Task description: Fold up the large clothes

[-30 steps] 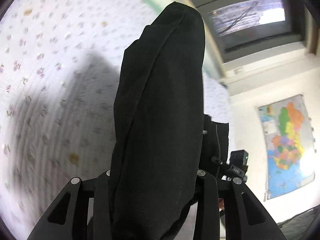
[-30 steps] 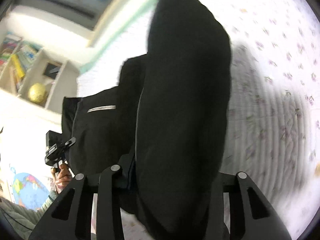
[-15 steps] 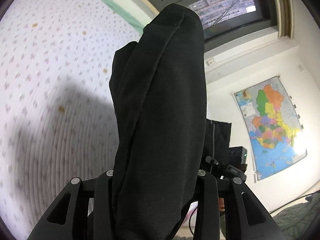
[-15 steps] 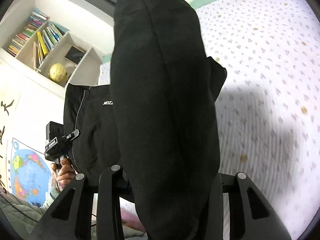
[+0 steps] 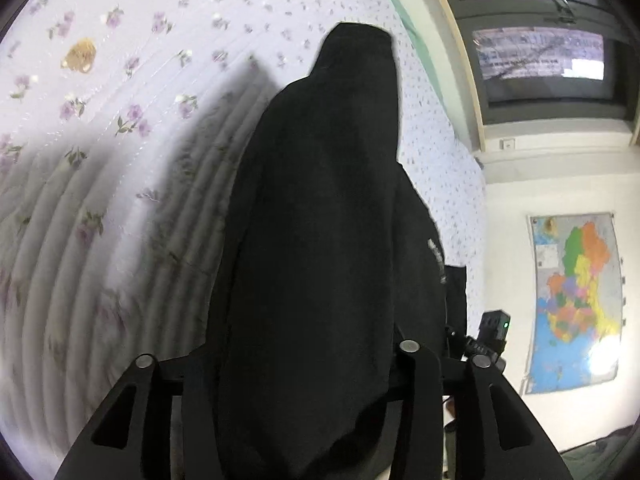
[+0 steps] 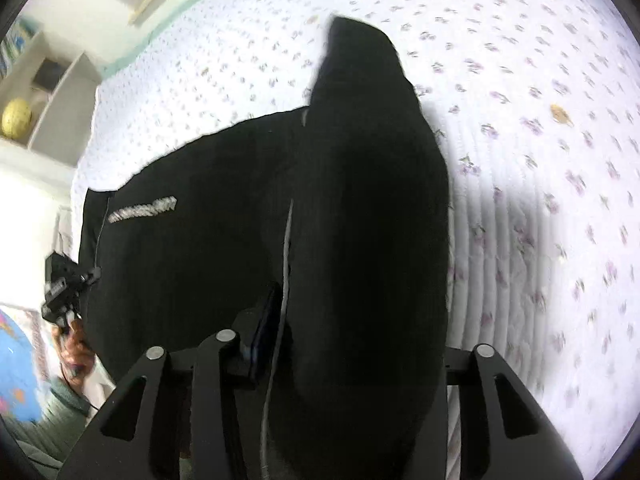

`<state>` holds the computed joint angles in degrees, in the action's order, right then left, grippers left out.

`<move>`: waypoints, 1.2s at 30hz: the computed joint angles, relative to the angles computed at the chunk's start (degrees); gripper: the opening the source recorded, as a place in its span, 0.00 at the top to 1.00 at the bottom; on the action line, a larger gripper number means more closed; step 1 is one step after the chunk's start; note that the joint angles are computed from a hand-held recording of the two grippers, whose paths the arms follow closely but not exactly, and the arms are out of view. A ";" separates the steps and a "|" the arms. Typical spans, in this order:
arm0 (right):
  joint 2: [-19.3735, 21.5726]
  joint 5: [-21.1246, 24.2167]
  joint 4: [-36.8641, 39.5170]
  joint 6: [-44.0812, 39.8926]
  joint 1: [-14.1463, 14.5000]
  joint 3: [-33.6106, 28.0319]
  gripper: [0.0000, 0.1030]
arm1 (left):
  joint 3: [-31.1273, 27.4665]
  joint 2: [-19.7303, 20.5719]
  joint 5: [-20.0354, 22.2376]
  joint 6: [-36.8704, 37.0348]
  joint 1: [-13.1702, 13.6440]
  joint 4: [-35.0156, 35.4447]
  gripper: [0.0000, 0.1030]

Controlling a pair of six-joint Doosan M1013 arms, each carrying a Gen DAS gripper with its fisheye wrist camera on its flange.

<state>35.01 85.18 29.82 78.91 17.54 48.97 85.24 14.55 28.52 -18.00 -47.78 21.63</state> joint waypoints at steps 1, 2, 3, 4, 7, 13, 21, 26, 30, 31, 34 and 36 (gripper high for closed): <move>-0.13 -0.86 -0.75 -1.11 0.41 0.50 0.44 | 1.32 -0.26 -2.19 -1.56 0.07 2.21 0.49; -0.29 -2.22 -1.05 -2.42 0.72 1.43 0.41 | 2.60 -0.55 -4.37 -3.88 0.11 4.92 0.48; -0.38 -3.54 -0.54 -2.83 0.90 2.27 0.38 | 3.98 -0.89 -6.69 -7.57 0.07 8.83 0.47; -0.14 -4.21 0.31 -2.16 1.22 2.23 0.35 | 5.24 -1.09 -8.70 -11.92 0.04 13.25 0.46; -0.51 -8.37 8.14 -3.05 -0.18 7.11 0.29 | 7.79 -1.61 -11.75 -24.41 -0.49 27.61 0.46; -2.24 -17.56 18.01 -8.70 -0.26 13.58 0.29 | 8.97 -1.52 -9.16 -36.95 -2.22 45.14 0.46; -8.68 -25.71 20.66 -8.03 -0.55 22.73 0.28 | 8.13 -2.56 4.71 -31.48 -7.51 42.84 0.44; -14.24 -28.40 17.56 -4.08 -2.22 28.60 0.23 | 7.89 -4.50 17.14 -26.91 -12.72 38.28 0.43; -18.83 -32.93 5.42 1.78 -1.87 30.68 0.22 | 0.91 -2.94 33.36 -11.59 -16.14 30.15 0.44; -19.99 -34.12 3.47 2.60 -1.58 31.41 0.22 | -1.31 -2.09 37.14 -7.66 -16.77 28.77 0.44; -23.40 -37.19 1.78 2.17 -0.50 33.20 0.22 | -11.89 3.09 49.31 3.77 -19.26 28.44 0.44; -25.80 -38.73 3.24 -1.06 0.51 34.13 0.22 | -15.76 4.90 53.16 8.68 -20.86 31.43 0.44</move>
